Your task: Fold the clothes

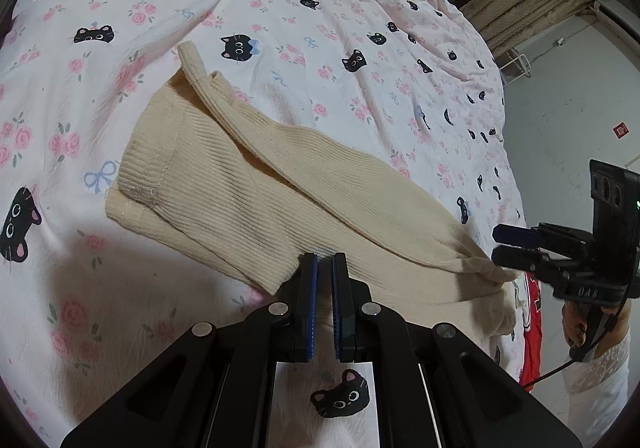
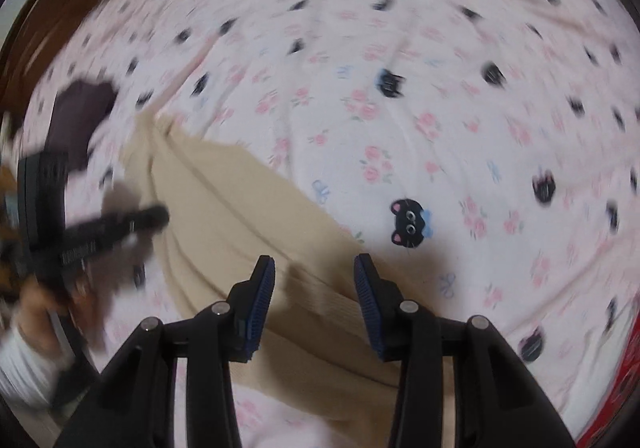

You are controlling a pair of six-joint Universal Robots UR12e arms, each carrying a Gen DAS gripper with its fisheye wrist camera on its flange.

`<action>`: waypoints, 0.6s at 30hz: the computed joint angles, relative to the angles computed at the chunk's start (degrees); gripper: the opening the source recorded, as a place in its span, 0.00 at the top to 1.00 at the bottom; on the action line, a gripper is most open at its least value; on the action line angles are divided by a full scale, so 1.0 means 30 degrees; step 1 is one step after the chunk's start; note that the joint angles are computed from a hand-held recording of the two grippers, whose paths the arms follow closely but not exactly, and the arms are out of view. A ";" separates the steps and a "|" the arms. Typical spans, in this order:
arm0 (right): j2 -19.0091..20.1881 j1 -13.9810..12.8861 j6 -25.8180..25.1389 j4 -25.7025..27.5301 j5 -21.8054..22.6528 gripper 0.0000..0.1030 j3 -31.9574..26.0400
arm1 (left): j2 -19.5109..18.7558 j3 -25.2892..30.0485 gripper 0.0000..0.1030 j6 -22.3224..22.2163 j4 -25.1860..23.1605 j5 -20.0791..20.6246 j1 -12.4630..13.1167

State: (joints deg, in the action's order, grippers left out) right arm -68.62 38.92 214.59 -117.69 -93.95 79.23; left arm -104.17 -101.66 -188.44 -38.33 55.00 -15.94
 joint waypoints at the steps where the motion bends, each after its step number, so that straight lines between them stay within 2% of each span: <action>1: 0.0131 0.0071 -0.0952 0.0432 -0.0065 0.58 -0.0263 | -0.0014 0.0015 0.96 -0.0005 -0.0012 -0.0002 0.0003; 6: 0.0383 0.0077 -0.4436 0.1948 -0.0062 0.59 -0.0768 | -0.0019 0.0044 0.95 0.0030 -0.0097 -0.0008 0.0021; 13: 0.0722 -0.0202 -0.6155 0.2636 0.1198 0.59 -0.0817 | -0.0083 0.0129 0.95 0.0047 -0.0234 -0.0041 0.0017; 15: 0.0844 -0.0285 -0.6366 0.2824 0.2022 0.61 -0.0936 | -0.0100 0.0150 0.95 0.0003 -0.0277 -0.0020 0.0006; 17: 0.1043 -0.0267 -0.6741 0.3226 0.2168 0.77 -0.1241 | -0.0109 0.0158 0.95 0.0009 -0.0295 -0.0021 0.0010; 18: 0.1151 -0.0248 -0.6912 0.3480 0.2055 0.80 -0.1416 | -0.0112 0.0156 0.95 0.0015 -0.0306 -0.0025 0.0013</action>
